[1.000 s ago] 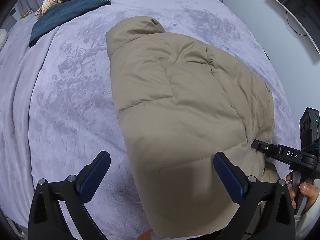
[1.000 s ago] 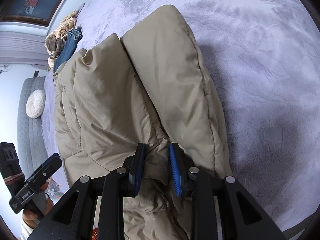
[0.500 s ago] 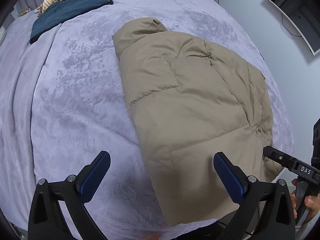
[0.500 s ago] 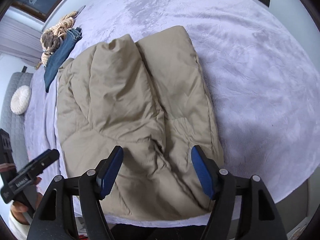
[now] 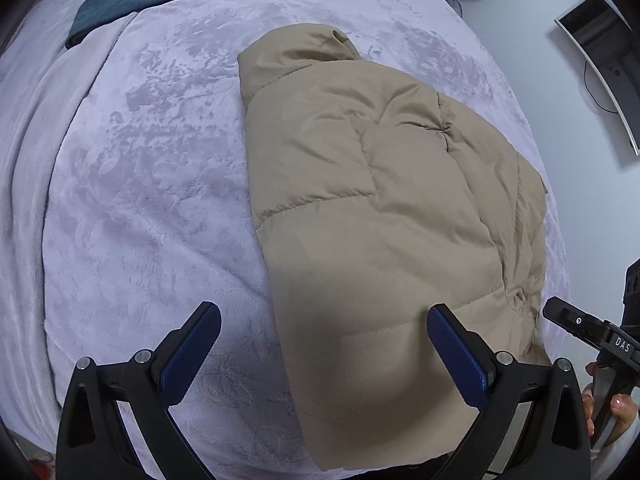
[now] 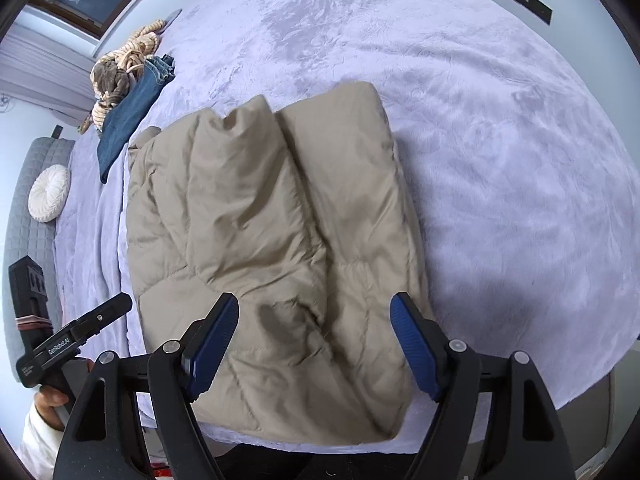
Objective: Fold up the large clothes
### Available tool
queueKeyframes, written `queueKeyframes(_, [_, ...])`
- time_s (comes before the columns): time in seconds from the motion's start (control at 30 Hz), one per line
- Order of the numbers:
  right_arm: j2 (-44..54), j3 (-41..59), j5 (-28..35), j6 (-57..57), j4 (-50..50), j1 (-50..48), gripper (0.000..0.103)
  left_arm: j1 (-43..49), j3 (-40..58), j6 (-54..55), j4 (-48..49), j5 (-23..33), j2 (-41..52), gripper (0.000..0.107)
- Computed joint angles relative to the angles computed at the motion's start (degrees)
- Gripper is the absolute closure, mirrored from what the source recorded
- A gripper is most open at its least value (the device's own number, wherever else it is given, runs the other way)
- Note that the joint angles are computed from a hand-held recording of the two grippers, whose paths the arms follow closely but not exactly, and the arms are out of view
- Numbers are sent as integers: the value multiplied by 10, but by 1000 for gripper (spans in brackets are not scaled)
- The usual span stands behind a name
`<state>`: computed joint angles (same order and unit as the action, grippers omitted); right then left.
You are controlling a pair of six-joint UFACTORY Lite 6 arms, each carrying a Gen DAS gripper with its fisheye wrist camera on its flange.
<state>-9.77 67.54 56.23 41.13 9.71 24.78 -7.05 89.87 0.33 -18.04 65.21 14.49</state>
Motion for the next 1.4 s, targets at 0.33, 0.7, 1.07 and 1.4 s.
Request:
queueKeyframes(0.33, [95, 34, 8, -262, 140, -184, 22, -40, 65, -79, 6, -18, 66, 4])
queueKeyframes(0.7, [174, 5, -24, -440, 305, -275, 20, -52, 89, -95, 5, -14, 92, 4])
queueKeyframes(1.07, [209, 21, 8, -538, 382, -288, 0, -46, 99, -89, 2, -7, 104, 4])
queueKeyframes(1.4, [234, 76, 42, -574, 399, -266, 0, -46, 118, -85, 8, -9, 121, 4])
